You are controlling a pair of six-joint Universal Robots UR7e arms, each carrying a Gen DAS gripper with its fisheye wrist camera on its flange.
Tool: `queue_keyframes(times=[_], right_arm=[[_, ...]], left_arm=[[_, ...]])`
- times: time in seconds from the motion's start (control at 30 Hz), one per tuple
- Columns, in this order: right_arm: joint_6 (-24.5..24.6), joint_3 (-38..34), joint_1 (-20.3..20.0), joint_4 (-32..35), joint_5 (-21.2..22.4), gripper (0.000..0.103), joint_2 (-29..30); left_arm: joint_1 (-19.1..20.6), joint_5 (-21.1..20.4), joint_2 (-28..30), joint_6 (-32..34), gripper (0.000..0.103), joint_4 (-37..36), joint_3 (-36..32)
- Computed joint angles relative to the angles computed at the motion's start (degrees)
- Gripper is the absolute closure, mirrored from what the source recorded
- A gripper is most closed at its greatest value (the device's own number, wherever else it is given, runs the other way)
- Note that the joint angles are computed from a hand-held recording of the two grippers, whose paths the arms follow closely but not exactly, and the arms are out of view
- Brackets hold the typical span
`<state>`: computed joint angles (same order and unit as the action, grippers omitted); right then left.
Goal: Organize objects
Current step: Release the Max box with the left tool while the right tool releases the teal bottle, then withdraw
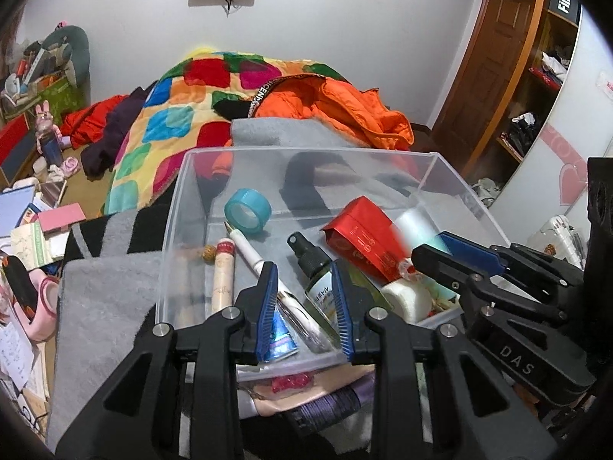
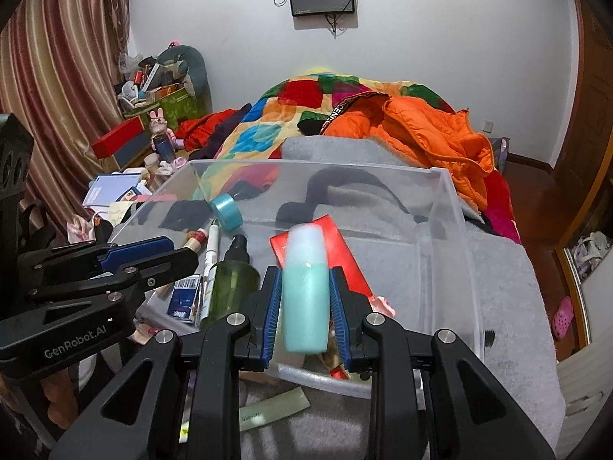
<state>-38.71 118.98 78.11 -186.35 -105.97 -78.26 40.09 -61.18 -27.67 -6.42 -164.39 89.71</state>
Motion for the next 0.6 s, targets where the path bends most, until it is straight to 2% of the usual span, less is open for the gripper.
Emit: queue_keyframes(times=[0.17, 0.3, 0.5, 0.6], right_arm=[[-0.19, 1.46, 0.21, -1.49, 0.14, 0.064, -1.39], [0.14, 3.27, 0.43, -2.25, 1.16, 0.060, -3.49], [-0.32, 6.77, 0.98, -5.18, 1.99, 0.049, -6.35], [-0.15, 8.53, 0.67, -5.02, 2.83, 0.046, -7.86]], left_arm=[[-0.76, -0.10, -1.59, -0.30, 0.057, -1.79, 2.12], [-1.71, 0.83, -3.25, -0.21, 0.046, -4.25, 4.26], [-2.77, 2.42, -5.98, -0.24, 0.037, -7.08, 8.02], [-3.01, 3.00, -7.08, -0.75, 0.036, -7.18, 10.26]])
